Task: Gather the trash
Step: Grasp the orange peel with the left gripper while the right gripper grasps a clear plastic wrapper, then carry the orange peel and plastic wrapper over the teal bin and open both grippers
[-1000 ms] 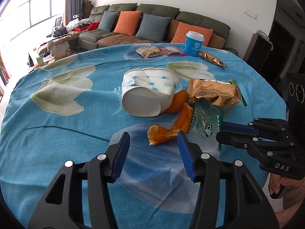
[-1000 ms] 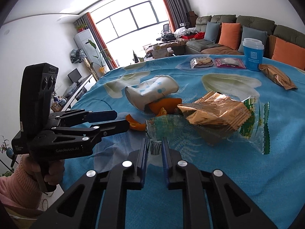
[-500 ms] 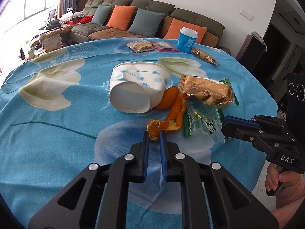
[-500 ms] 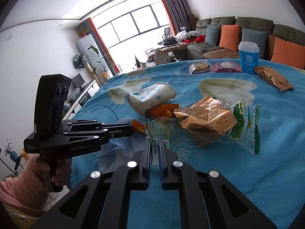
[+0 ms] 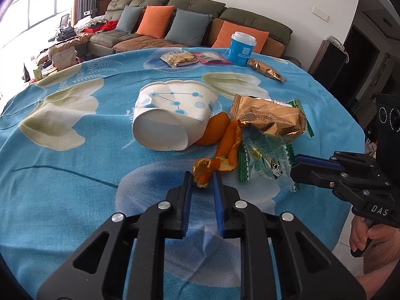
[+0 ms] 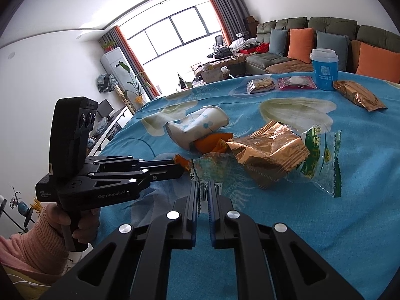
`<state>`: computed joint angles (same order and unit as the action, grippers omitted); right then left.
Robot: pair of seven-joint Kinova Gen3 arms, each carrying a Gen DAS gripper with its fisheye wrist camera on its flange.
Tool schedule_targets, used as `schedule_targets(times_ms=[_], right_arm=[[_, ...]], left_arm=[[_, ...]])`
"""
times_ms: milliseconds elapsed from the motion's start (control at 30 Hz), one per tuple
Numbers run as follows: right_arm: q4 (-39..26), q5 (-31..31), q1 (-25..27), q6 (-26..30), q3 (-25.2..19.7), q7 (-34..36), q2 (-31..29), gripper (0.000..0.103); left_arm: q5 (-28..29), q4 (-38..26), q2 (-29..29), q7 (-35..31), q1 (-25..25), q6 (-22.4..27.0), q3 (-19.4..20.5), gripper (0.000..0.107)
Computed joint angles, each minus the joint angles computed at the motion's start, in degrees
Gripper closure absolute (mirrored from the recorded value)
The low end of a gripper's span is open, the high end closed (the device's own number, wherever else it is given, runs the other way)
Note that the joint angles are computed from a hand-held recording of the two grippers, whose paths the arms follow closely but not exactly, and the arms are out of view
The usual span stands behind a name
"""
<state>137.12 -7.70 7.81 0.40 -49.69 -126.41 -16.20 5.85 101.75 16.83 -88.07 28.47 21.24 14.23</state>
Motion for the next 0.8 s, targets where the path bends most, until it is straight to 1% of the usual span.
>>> schedule_targets(times_ms=[33, 167, 267, 433, 500, 567, 633, 733, 800], right_arm=[[0.01, 0.04, -0.29, -0.17, 0.23, 0.0, 0.0, 0.096], [-0.12, -0.01, -2.33, -0.67, 1.7, 0.4, 0.23, 0.097], [-0.47, -0.2, -3.35, -1.15, 2.04, 0.83, 0.49, 0.097], [-0.9, -1.01, -7.73, -2.81, 5.23, 2.25, 2.01, 0.097], [-1.25, -1.53, -9.43, -3.4, 6.4, 3.19, 2.72, 0.097], [-1.69, -2.11, -11.02, -3.9, 7.42, 4.31, 3.33, 0.097], [-2.1, -2.63, -13.57, -4.92, 9.18, 5.5, 4.45, 0.097], [-3.23, -3.57, -16.03, -5.83, 10.47, 7.85, 6.47, 0.097], [-4.17, -4.1, -17.63, -6.16, 11.25, 9.5, 8.04, 0.097]], left_arm=[[0.14, 0.69, -0.5, 0.02, -0.04, -0.7, 0.02, 0.093], [3.42, 4.09, -3.14, -2.12, -2.85, -3.17, 2.12, 0.094], [4.79, 6.73, -5.37, -2.31, -3.55, -4.52, 2.09, 0.095], [9.98, 11.83, -9.97, -4.88, -6.82, -6.84, 3.15, 0.095], [11.2, 13.88, -12.2, -5.32, -7.19, -7.64, 2.47, 0.095], [14.19, 15.75, -14.42, -7.54, -8.13, -8.04, 1.97, 0.095], [15.28, 17.61, -16.64, -7.87, -7.81, -8.56, 0.56, 0.095], [19.28, 20.21, -19.83, -10.99, -6.82, -8.41, -2.69, 0.095], [18.47, 21.92, -21.89, -9.67, -6.87, -8.46, -3.59, 0.095]])
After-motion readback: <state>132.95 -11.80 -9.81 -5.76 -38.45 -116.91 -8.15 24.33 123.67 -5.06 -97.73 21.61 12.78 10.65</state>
